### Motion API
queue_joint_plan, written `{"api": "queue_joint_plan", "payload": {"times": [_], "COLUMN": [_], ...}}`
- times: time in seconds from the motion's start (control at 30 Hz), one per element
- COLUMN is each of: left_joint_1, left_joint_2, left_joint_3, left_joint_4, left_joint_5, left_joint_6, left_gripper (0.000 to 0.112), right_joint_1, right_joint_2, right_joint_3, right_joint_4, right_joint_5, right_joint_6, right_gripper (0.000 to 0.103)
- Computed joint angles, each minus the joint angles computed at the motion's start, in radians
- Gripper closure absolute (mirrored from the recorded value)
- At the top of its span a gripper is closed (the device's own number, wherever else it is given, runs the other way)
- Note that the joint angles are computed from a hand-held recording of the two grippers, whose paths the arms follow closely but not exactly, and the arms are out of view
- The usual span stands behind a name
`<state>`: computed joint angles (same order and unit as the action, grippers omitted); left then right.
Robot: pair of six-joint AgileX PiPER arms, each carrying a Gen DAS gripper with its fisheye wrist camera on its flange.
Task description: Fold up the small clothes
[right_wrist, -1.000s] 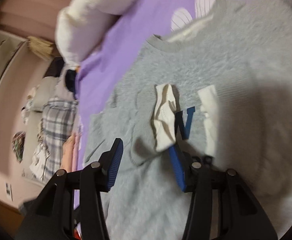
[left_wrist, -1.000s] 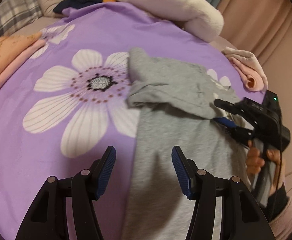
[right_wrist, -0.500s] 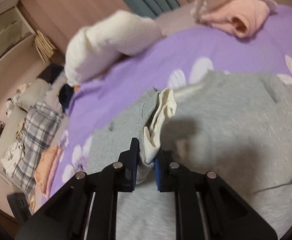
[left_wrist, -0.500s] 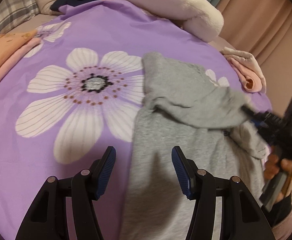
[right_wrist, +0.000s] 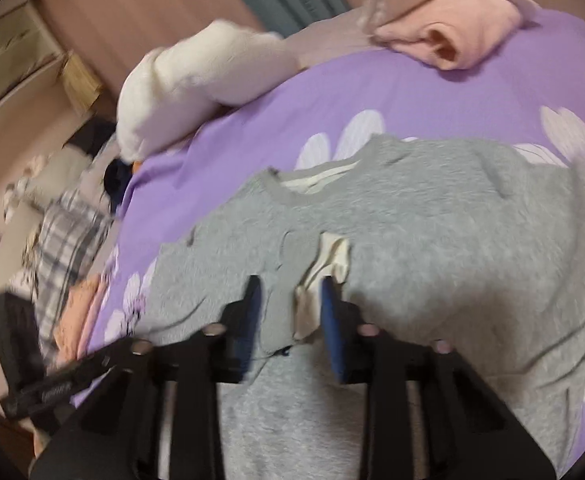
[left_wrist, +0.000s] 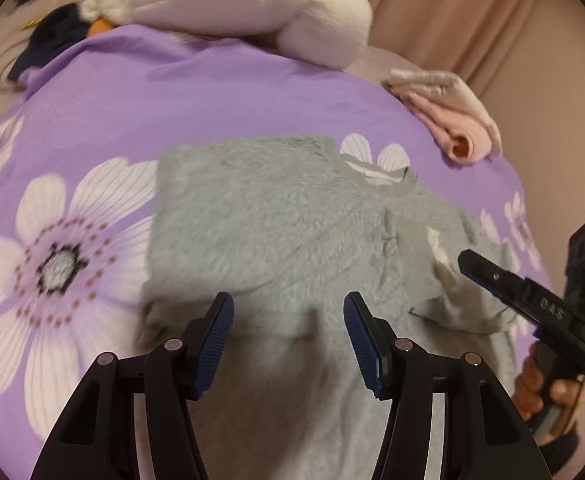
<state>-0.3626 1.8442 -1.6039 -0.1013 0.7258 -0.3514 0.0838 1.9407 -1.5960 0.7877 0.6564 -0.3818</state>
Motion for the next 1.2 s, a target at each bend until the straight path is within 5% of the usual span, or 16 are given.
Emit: {"api": "queue_joint_plan", "payload": {"times": [0.2, 0.4, 0.57, 0.63, 0.8, 1.0, 1.2], "left_joint_1": [0.028, 0.054, 0.086, 0.098, 0.164, 0.199, 0.194], "left_joint_2": [0.099, 0.054, -0.126, -0.237, -0.428, -0.565, -0.675], "left_joint_3": [-0.038, -0.009, 0.194, 0.322, 0.542, 0.713, 0.872], "left_joint_4": [-0.007, -0.087, -0.202, -0.215, -0.323, -0.445, -0.618], "left_joint_5": [0.041, 0.044, -0.01, -0.048, -0.049, -0.035, -0.035], "left_joint_6": [-0.011, 0.039, 0.13, 0.142, 0.234, 0.291, 0.386], "left_gripper": [0.058, 0.058, 0.051, 0.042, 0.041, 0.041, 0.041], "right_joint_1": [0.043, -0.006, -0.057, -0.099, -0.326, -0.556, -0.627], "right_joint_2": [0.072, 0.092, -0.091, -0.191, -0.44, -0.551, -0.63], "right_joint_3": [-0.049, -0.06, 0.145, 0.264, 0.564, 0.743, 0.866], "right_joint_4": [-0.158, -0.08, 0.028, 0.091, 0.236, 0.231, 0.204], "right_joint_5": [0.026, 0.096, 0.091, 0.083, 0.145, 0.289, 0.35], "right_joint_6": [0.054, 0.025, -0.108, -0.199, -0.422, -0.483, -0.521], "right_gripper": [0.086, 0.085, 0.055, 0.054, 0.047, 0.047, 0.047]}}
